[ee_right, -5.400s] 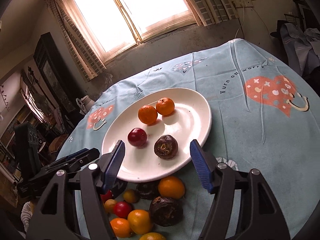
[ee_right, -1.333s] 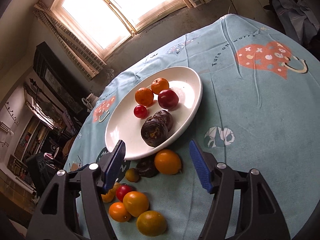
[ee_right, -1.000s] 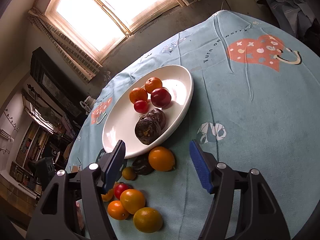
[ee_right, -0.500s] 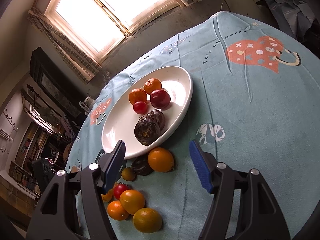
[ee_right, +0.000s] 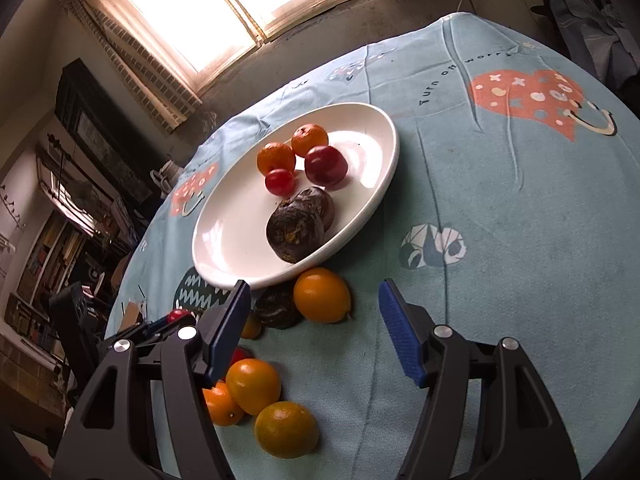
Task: Organize fruits
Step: 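Grasp a red cherry tomato with the left gripper while the right grasps a tangerine, then carry the cherry tomato and tangerine onto the plate and open both grippers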
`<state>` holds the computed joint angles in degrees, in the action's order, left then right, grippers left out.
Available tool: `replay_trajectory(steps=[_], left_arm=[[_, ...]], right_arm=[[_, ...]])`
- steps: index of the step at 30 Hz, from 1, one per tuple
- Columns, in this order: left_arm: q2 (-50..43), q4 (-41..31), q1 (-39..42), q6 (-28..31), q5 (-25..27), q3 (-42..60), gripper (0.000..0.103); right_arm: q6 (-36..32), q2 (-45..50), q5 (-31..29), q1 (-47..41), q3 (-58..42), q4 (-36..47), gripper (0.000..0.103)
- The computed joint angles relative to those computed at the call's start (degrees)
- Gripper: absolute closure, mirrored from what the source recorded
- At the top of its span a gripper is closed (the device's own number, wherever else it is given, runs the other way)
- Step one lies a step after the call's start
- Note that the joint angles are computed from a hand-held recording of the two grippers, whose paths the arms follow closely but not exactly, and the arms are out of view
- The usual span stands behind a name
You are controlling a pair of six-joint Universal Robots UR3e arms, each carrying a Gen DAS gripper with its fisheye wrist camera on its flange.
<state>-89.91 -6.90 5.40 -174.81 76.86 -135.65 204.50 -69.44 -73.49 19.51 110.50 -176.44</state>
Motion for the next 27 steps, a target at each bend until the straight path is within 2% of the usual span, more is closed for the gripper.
replay_trajectory(steps=[3,7,12,16,20,24,27], left_arm=[[1.6,0.4,1.8,-0.2,-1.5,-1.3,0.076],[1.8,-0.2,1.8,-0.1,-1.6,-1.2,0.076],[1.5,-0.6,1.5,0.0,-1.5,-0.9,0.076],[0.9,-0.8,1.2,0.0,-1.3,-0.5,0.076],[0.2,-1.1,1.0,0.0,-1.2,0.0,0.076],[-0.2,-0.9,1.3,0.1,-1.8,0.0,0.076],[0.6,-0.4,2.1,0.1,-3.0,-0.8,0.076]], right_arm=[[-2.6,1.6,-1.3,2.2,-3.1,3.5,0.036],[-2.9,3.7,-2.4,3.0,-5.1,5.1,0.036],[-2.0,5.1,-3.6,2.9,-5.6,3.3,0.037],[-0.9,6.4,-0.9,1.6,-5.8,1.7,0.048],[0.2,8.6,1.0,0.7,-7.3,2.3,0.052],[0.4,7.8,0.1,0.8,-5.9,1.6,0.065],[-0.5,5.0,0.2,0.8,-3.0,-0.6,0.065]])
